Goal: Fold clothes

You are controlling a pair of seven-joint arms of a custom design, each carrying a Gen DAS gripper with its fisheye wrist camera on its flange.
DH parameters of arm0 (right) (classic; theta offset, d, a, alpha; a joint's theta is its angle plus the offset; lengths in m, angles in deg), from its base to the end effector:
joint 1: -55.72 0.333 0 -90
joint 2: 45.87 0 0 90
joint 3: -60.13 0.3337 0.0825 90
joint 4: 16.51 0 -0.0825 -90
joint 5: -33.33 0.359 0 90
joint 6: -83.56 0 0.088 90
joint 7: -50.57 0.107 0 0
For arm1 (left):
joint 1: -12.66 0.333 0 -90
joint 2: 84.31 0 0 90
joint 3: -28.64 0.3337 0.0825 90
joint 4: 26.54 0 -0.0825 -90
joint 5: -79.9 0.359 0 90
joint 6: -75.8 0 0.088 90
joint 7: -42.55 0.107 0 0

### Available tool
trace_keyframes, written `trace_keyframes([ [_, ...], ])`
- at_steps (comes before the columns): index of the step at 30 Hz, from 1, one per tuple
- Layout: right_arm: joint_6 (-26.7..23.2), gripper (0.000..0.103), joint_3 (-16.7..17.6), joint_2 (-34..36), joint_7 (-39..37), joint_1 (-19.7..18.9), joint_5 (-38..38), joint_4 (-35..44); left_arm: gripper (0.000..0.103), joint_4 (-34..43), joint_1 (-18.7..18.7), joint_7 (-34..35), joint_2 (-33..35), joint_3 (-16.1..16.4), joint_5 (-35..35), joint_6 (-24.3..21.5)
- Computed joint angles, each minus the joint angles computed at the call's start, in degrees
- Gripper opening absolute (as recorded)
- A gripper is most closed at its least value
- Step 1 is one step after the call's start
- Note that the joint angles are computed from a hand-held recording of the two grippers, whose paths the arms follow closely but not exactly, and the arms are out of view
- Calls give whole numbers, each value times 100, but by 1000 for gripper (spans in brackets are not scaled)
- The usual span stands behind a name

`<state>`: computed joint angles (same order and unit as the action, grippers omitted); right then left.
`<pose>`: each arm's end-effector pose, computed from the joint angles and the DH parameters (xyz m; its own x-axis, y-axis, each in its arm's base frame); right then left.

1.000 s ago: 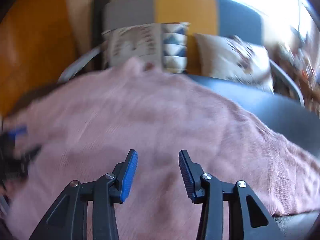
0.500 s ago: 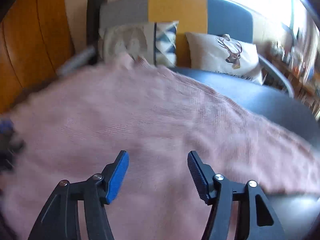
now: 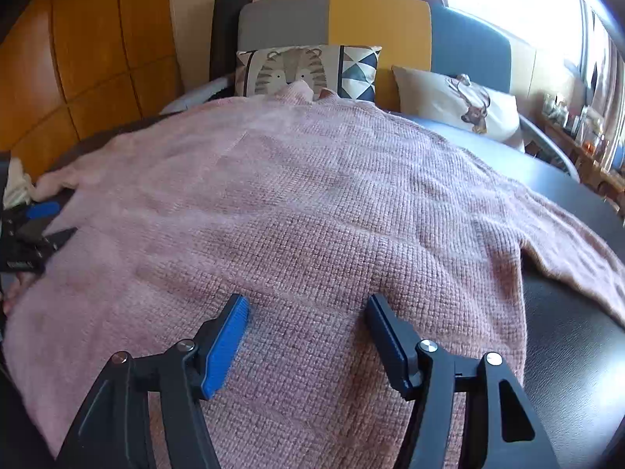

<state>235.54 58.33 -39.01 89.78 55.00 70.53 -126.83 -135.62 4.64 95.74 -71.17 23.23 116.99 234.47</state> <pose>0.6083 -0.0425 0.5214 0.3576 -0.9337 -0.0181 -0.6929 -0.2522 -0.6755 0.6113 -0.1679 0.4776 -0.0648 -0.9898 -0.1269 -0.7450 0.1326 -0.6537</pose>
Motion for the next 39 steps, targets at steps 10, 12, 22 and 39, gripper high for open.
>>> trace_keyframes([
  [10, 122, 64, -43, -296, 538, 99, -262, -301, 102, -941, -50, -1821, -877, 216, 1616, 698],
  [12, -5, 64, -37, -549, 355, 81, 193, -510, 102, -1176, 60, -2417, -1072, 144, 2124, 818],
  [22, 636, 65, -126, -907, -157, 366, 427, -1189, 102, -1287, 286, -2140, -1030, -131, 1342, 312],
  [39, 180, 24, 115, -425, 584, 658, -546, -461, 102, -339, -170, -1782, -384, -227, 1618, -142],
])
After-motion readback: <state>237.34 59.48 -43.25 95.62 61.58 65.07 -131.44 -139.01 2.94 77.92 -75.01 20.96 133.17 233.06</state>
